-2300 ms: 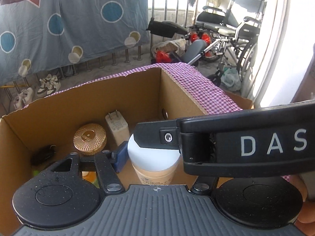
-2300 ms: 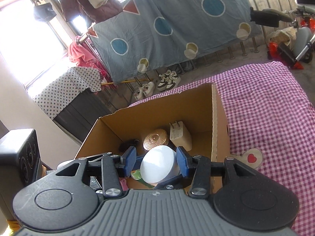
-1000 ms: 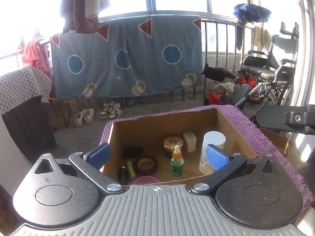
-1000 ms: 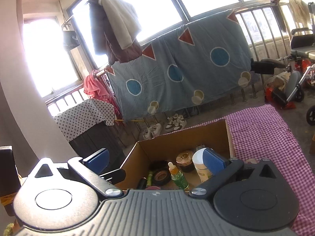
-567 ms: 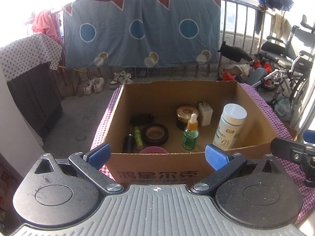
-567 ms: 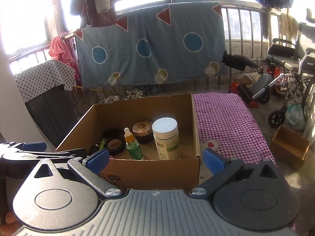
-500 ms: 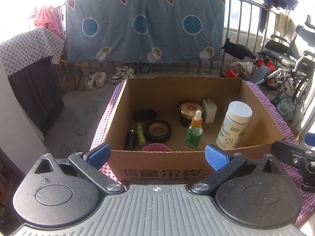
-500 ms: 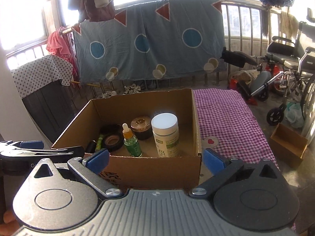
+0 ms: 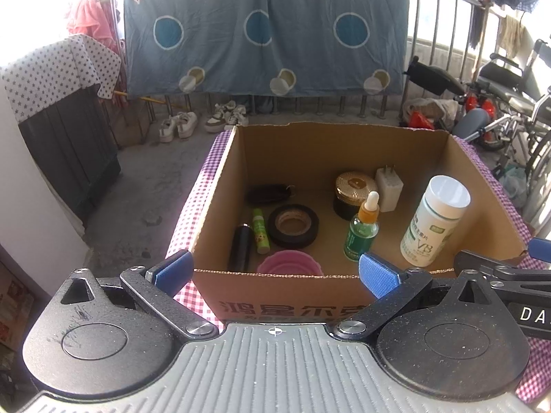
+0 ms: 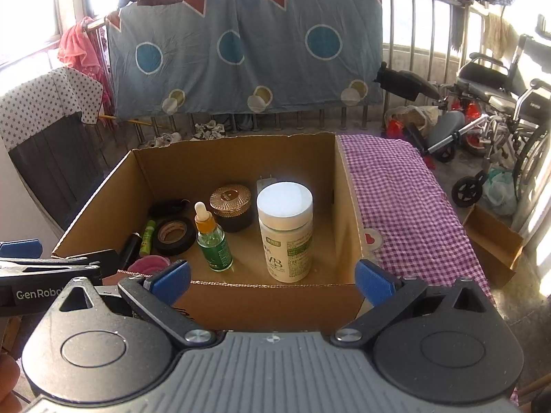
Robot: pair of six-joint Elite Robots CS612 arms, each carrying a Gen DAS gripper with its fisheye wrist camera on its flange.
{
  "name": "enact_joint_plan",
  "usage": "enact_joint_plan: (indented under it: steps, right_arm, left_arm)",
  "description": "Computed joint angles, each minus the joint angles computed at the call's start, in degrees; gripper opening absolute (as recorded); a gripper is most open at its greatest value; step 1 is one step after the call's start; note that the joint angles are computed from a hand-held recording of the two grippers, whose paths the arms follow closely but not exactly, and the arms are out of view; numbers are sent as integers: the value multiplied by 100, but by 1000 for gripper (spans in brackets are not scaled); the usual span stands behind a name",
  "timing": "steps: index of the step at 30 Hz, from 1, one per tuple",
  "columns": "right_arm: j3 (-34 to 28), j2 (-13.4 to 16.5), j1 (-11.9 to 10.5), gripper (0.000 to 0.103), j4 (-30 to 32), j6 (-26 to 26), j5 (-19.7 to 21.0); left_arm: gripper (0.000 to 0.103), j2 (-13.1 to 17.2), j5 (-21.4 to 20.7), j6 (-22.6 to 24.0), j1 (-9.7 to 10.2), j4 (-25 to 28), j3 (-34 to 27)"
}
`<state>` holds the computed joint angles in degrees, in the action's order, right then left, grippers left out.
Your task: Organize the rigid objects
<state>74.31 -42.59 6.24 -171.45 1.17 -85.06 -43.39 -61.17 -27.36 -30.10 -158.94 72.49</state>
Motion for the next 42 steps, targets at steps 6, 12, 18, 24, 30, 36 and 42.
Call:
enact_joint_plan:
  steps: [6, 12, 18, 24, 30, 36, 42]
  right_arm:
    - [-71, 21, -7, 103, 170, 79, -14]
    - [-115, 35, -4, 103, 244, 64, -33]
    - [-96, 33, 6, 103, 255, 33, -39]
    - [-89, 11, 15, 103, 352, 84, -15]
    - [-65, -16, 36, 103, 373, 87, -56]
    - [-53, -27, 41, 103, 371, 92, -70]
    - [-43, -34, 35, 103, 381, 108, -68]
  left_arm:
    - [103, 10, -30, 12, 7, 85, -37]
    - [103, 19, -10, 40, 10, 177, -70]
    - [103, -18, -33, 7, 19, 237, -26]
    - [102, -39, -1, 6, 16, 296, -9]
    - [102, -55, 17, -21, 7, 313, 16]
    - [102, -56, 12, -22, 7, 316, 18]
    - [102, -59, 19, -22, 6, 315, 23]
